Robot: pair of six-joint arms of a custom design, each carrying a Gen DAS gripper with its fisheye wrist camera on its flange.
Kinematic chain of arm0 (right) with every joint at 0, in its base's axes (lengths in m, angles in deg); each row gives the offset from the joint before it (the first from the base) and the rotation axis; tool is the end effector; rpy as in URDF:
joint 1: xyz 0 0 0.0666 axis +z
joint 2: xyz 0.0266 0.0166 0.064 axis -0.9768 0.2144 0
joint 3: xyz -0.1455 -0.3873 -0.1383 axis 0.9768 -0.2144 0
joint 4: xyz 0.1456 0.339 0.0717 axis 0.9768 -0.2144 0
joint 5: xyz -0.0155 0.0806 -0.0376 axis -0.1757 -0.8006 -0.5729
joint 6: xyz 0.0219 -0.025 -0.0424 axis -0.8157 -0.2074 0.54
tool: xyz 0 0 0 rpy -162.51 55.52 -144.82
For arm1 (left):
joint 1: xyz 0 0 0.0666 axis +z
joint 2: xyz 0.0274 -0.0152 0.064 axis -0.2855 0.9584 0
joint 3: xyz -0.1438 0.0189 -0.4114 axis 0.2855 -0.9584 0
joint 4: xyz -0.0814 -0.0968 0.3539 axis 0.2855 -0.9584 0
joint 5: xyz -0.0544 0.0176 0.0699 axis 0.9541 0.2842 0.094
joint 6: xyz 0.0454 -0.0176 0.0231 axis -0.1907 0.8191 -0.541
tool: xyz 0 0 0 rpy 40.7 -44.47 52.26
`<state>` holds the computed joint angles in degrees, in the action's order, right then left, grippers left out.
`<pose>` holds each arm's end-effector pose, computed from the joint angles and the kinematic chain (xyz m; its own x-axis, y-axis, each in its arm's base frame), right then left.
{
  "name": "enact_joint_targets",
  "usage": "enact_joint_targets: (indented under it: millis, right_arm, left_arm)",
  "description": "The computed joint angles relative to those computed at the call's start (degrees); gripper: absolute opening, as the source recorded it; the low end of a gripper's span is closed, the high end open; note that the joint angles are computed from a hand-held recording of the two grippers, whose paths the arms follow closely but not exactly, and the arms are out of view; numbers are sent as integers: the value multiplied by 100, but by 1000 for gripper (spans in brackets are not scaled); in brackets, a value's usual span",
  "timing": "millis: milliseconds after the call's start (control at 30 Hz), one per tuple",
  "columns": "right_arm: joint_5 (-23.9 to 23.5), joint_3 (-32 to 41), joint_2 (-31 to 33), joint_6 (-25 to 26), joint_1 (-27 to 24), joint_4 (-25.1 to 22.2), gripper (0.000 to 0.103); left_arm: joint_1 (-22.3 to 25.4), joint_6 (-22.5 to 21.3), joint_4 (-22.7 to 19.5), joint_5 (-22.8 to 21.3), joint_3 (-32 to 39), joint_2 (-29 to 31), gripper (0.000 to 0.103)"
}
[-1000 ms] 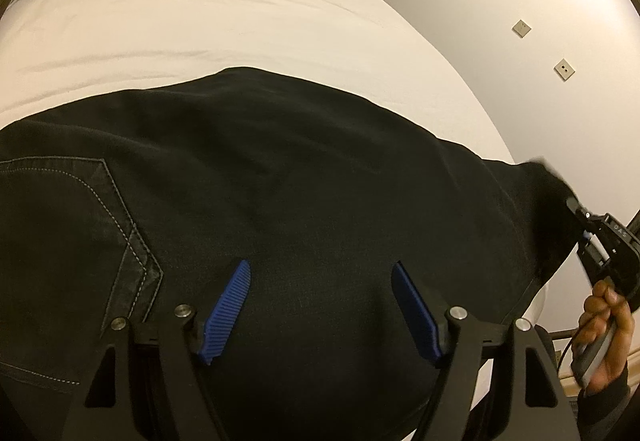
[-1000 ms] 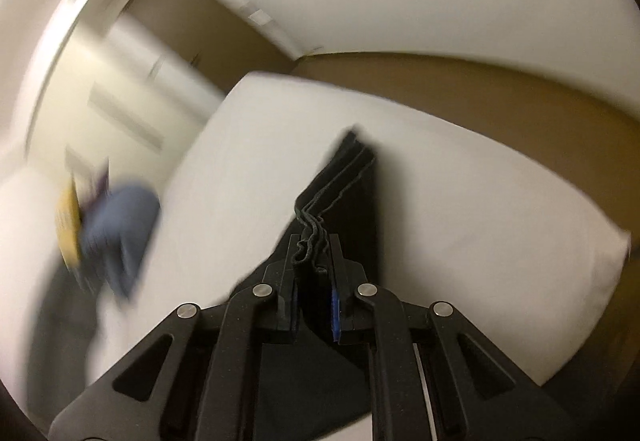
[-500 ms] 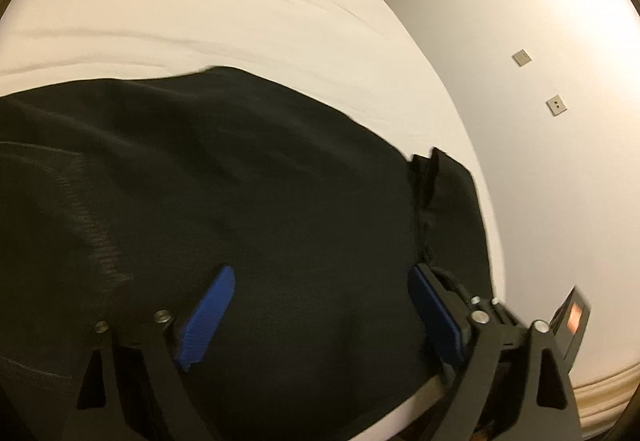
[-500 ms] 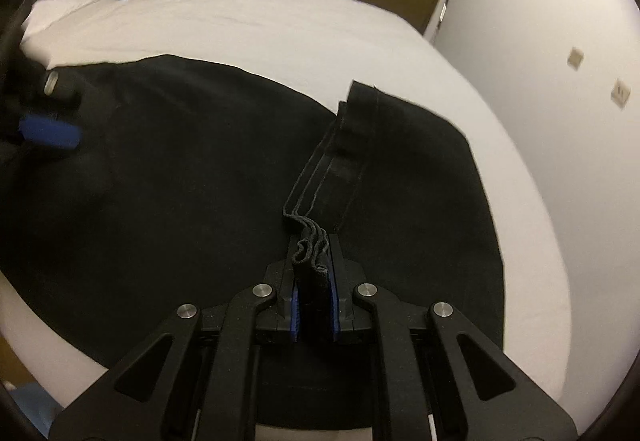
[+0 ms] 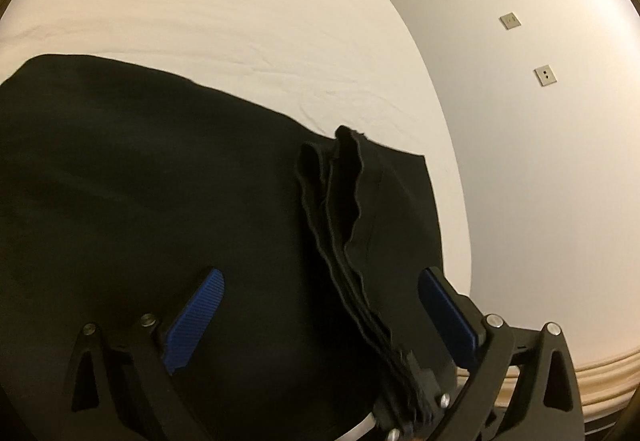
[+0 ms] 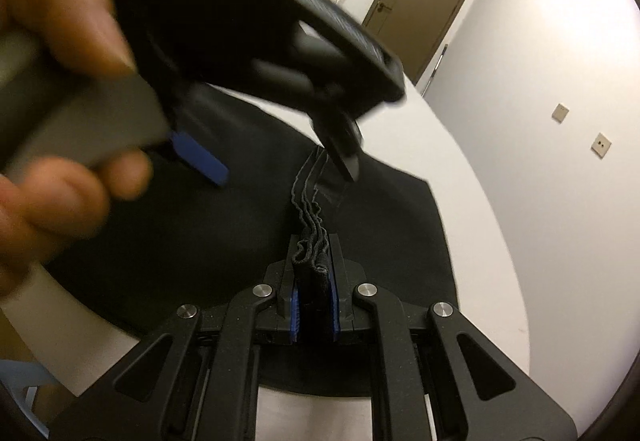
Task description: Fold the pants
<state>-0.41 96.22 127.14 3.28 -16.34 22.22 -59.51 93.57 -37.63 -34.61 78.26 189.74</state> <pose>0.2878 0.4690 0.3282 -0.5903 -0.3415 -0.7314 -0.1291 0.9344 -0.3321 0.4688 -0.4550 0.3961 -0.9756 0.0373 -0.2162 0.1688 0.7571 -0.6311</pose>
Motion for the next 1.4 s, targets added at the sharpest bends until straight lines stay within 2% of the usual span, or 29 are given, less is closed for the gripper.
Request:
enact_joint_targets:
  millis: [100,167,200,233,267,333,433,600,633,767,800,900,933,967,1167,1400]
  right_arm:
    - [97,53,-12,50,80,-26,10]
    - [157,87,-19,114,156,-13,10]
    - [169,117,-8,131,187,-27,10]
    - [192,159,22,172,220,-42,10]
    - [258,32,-46,83,351,-82,10]
    - [249,64,-7,128,431,-99,10]
    - [191,134,72,120,495,-136,10]
    - [96,227,186,369,538,-1,10]
    - [48,-41,0,482,454,156,10]
    - [32,-44,-39,651,469,244,10]
    - [31,-76,-59,671,500,269,10]
    - [-2,-160,-108,884,544,431,10]
    - [-27,-415,-266,968,553,583,10]
    - [-61,-428,-271,1057,575,645,10]
    - [-384,-665,-317,1472,625,1052,10]
    - [-686,-807,-427,1735,648,1121,10]
  left_arm:
    - [0,10,-62,-10,128,63,90]
    - [7,-62,-182,62,237,119,71]
    - [17,-85,-208,97,242,127,67]
    - [30,-111,-219,124,231,126,55]
    - [49,-178,-232,168,214,122,34]
    - [83,-312,-335,155,194,98,23]
    - [171,-484,-354,149,42,-20,13]
    - [237,-758,-472,-23,-74,-137,8]
    - [249,-792,-452,-53,-123,-173,8]
    - [338,-954,-404,-29,-302,-316,8]
    - [326,-989,-534,-72,-55,-193,8]
    - [412,-1253,-665,-143,-146,-296,8]
    - [453,-1316,-647,-153,-240,-364,8]
    - [534,-1413,-558,-125,-621,-596,8]
    - [805,-1505,-591,-163,-1092,-907,8]
    - [963,-1520,-558,-214,-1364,-1088,8]
